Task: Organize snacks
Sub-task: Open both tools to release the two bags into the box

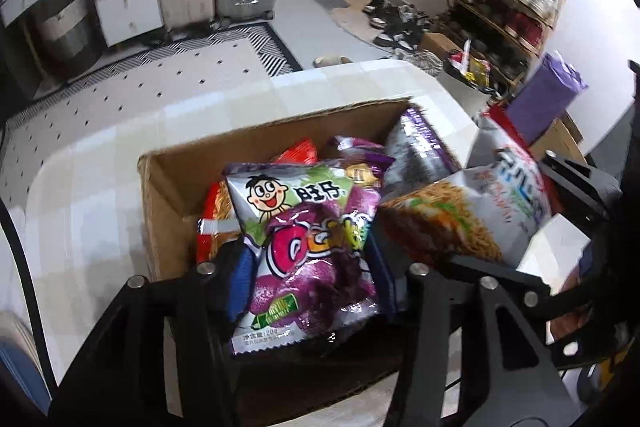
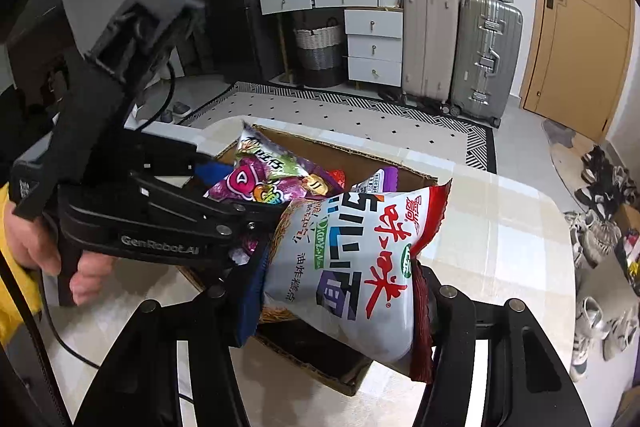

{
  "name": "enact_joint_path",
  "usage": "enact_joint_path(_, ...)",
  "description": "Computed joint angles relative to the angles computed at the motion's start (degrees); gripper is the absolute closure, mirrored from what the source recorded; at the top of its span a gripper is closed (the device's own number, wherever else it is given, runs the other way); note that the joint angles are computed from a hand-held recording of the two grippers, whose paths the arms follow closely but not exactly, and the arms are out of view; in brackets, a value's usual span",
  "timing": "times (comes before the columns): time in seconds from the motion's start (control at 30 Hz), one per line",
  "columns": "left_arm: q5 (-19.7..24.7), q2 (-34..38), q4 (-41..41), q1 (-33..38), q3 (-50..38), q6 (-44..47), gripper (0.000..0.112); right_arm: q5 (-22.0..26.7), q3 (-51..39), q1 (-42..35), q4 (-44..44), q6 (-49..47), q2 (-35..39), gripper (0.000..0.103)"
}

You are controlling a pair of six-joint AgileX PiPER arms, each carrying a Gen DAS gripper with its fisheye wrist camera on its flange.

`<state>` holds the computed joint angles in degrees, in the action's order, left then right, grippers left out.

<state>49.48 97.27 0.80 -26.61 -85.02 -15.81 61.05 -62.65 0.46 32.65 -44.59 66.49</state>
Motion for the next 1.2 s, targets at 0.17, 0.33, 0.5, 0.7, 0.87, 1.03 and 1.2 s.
enact_joint_path(0.17, 0.83, -0.59, 0.53, 0.77, -1.23, -2.25, 0.055, 2.02, -0.48, -2.42, 2.78, -2.72, 1.09, 0.045)
enact_joint_path(0.33, 0.47, -2.51, 3.32, 0.75, -0.52, -4.64, 0.046, 3.48, -0.91, -4.33, 4.68, -6.19, 2.17, 0.044)
enact_joint_path(0.5, -0.08, -5.18, 7.67, -0.62, 0.07, -7.69, 0.035, 3.46, -1.76, -4.2, 4.85, -7.09, 3.38, 0.044)
enact_joint_path(0.7, 1.06, -7.25, 9.24, -1.16, -0.9, -8.76, 0.034, 3.04, -2.19, -1.77, 2.99, -9.6, 3.64, 0.044)
enact_joint_path(0.87, 2.09, -8.91, 10.24, -1.27, -0.64, -9.2, 0.034, 2.75, -2.79, -1.5, 2.6, -9.46, 4.32, 0.044)
enact_joint_path(1.03, 1.29, -12.35, 11.19, -1.17, 2.13, -10.66, 0.034, 2.54, -2.29, 0.68, 1.98, -9.44, 4.47, 0.044)
enact_joint_path(1.2, 2.02, -14.76, 11.86, -1.47, 3.5, -11.85, 0.034, 3.44, -4.3, 3.89, -0.48, -6.59, 6.31, 0.044)
